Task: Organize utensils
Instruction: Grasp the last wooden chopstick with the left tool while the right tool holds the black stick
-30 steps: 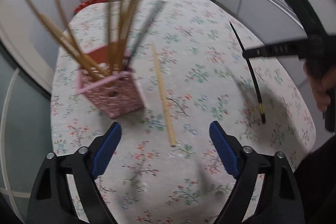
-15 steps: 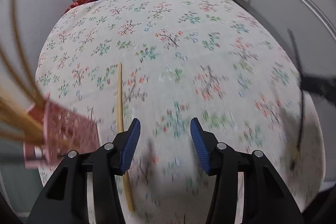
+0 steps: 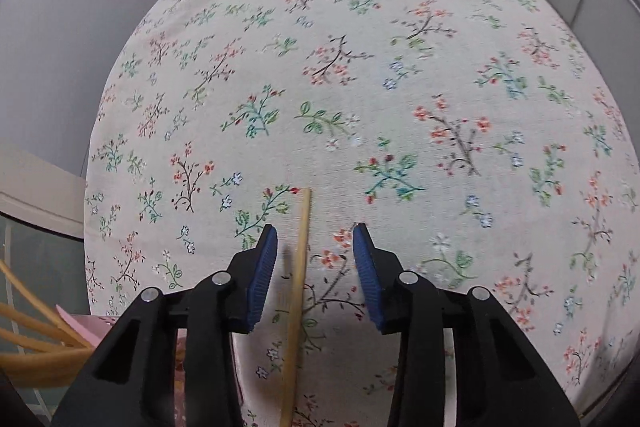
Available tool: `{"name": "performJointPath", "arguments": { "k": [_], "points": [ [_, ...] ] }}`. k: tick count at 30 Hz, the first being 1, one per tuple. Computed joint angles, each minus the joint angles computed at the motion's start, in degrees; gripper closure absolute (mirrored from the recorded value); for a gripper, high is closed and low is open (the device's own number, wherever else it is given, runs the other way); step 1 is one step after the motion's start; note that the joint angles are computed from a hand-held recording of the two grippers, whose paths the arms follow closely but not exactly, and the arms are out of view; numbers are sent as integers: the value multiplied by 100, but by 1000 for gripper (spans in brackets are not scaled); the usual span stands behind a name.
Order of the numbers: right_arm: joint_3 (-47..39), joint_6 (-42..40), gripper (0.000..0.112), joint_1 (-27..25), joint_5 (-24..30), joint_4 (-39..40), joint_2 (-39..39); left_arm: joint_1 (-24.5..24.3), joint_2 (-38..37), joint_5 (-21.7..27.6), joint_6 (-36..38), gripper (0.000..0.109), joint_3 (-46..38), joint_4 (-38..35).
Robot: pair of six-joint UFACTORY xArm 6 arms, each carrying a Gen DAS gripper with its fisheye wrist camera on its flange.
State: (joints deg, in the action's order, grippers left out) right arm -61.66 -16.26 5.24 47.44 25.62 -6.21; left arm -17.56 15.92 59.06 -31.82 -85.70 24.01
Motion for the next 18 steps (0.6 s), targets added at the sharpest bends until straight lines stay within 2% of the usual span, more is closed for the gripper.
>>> {"name": "performJointPath", "arguments": {
  "k": [3, 4, 8, 13, 18],
  "points": [
    [-56, -39, 108, 10, 20, 37, 39, 131, 46, -48, 15, 75, 50, -300],
    [-63, -48, 108, 11, 24, 45, 40, 183, -53, -295, -66, 75, 227, -344],
    [-105, -60, 108, 34, 28, 23, 70, 215, -209, -725, -22, 99, 532, -607],
    [-112, -4, 108, 66, 14, -60, 99, -138, -113, -362, -278, 103, 411, 122],
    [-1, 46, 108, 101, -33, -61, -37, -315, -534, -786, -237, 103, 847, 257]
  ]
}}
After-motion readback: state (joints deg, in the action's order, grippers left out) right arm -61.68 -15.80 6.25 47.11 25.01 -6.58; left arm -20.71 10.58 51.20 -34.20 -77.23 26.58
